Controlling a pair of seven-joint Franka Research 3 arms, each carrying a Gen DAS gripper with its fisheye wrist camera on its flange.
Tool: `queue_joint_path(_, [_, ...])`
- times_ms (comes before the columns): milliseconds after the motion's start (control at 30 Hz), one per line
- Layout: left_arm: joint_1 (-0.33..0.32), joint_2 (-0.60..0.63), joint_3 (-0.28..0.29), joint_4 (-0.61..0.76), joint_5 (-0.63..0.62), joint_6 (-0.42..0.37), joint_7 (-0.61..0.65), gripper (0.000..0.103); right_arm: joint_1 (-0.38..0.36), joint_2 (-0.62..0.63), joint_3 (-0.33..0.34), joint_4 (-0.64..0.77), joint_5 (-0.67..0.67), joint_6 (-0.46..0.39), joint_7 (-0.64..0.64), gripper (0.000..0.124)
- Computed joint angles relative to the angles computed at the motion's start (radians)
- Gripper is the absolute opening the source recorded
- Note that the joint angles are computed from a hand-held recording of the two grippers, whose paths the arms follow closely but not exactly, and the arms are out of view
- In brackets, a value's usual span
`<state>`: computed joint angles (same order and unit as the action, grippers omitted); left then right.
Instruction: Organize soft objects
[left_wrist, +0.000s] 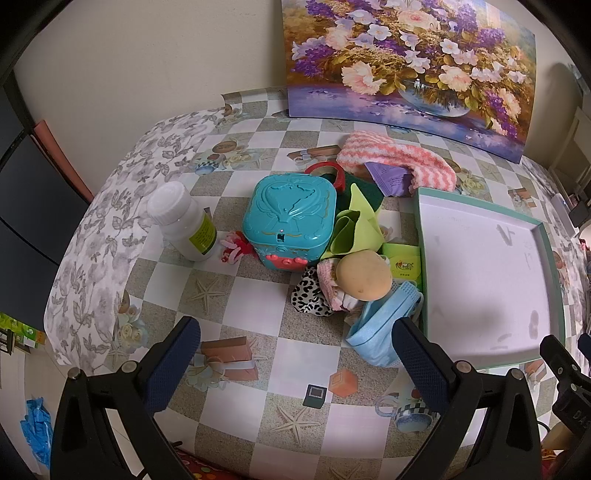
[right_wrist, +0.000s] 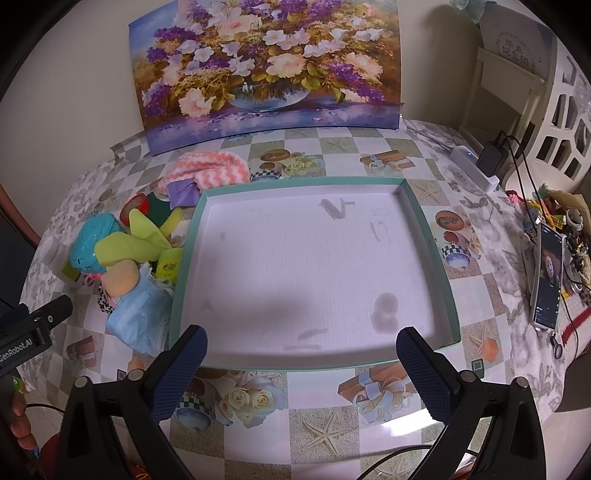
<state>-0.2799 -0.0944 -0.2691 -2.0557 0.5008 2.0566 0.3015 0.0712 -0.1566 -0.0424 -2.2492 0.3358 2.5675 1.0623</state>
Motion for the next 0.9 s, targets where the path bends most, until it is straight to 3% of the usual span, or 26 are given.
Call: queue_joint_path(900, [-0.001,-0.001,0.0,-0.002,-0.001,0.005,-0.004,0.103,0.0,0.005,0.001,-0.002,-0.011,0.003,0.007,0.103])
